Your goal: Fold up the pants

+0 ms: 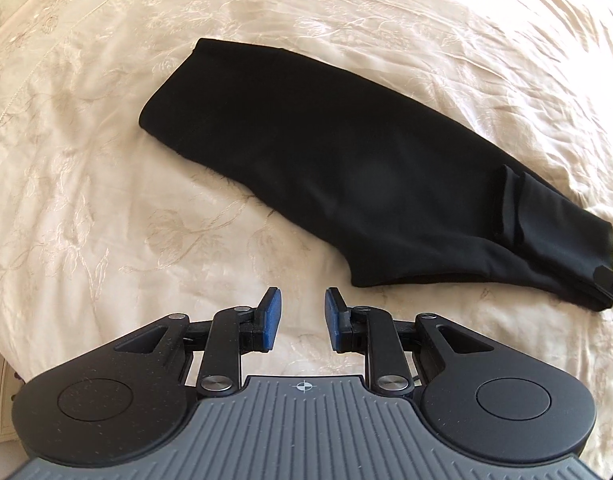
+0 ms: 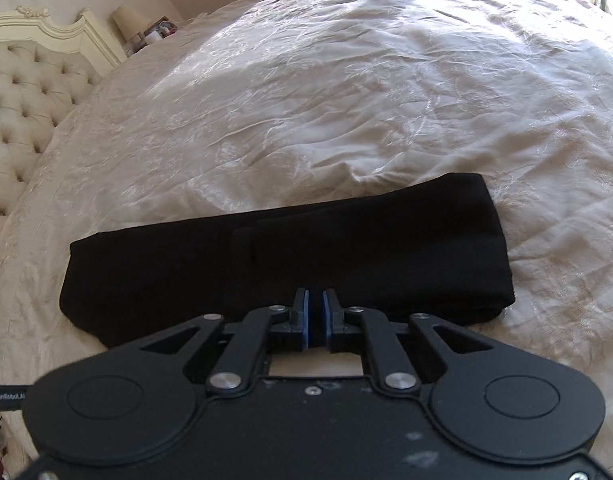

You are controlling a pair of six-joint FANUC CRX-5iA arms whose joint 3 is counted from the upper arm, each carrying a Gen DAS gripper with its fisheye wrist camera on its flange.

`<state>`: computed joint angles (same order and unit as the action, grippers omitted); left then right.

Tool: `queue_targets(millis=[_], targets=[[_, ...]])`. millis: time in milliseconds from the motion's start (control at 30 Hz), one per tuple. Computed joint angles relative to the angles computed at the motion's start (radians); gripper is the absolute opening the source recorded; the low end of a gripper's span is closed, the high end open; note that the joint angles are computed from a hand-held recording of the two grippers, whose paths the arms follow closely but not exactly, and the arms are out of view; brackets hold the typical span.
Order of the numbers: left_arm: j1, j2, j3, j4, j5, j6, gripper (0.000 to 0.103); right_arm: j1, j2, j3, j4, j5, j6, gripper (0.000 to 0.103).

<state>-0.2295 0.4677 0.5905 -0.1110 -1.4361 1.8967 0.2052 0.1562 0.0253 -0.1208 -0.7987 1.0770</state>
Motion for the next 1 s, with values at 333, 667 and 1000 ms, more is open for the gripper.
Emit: queue_targets(millis=[333,667,1000], targets=[[0.051,-0.019,-0.041,0.02,0.02,-0.061,0.024,0.122,-0.073,-0.046,-0.107,-0.05,0.07,0.011],[0.171,-0.022,-0.1,0.102,0.081,-0.225,0.024,0.244,0.081,0.107,-0.015,-0.043,-0.026,0.011],[0.279,0.052,-0.056,0.184,0.128,-0.395,0.024,0.315,0.264,0.252,0.148,-0.134,-0.237,0.011]])
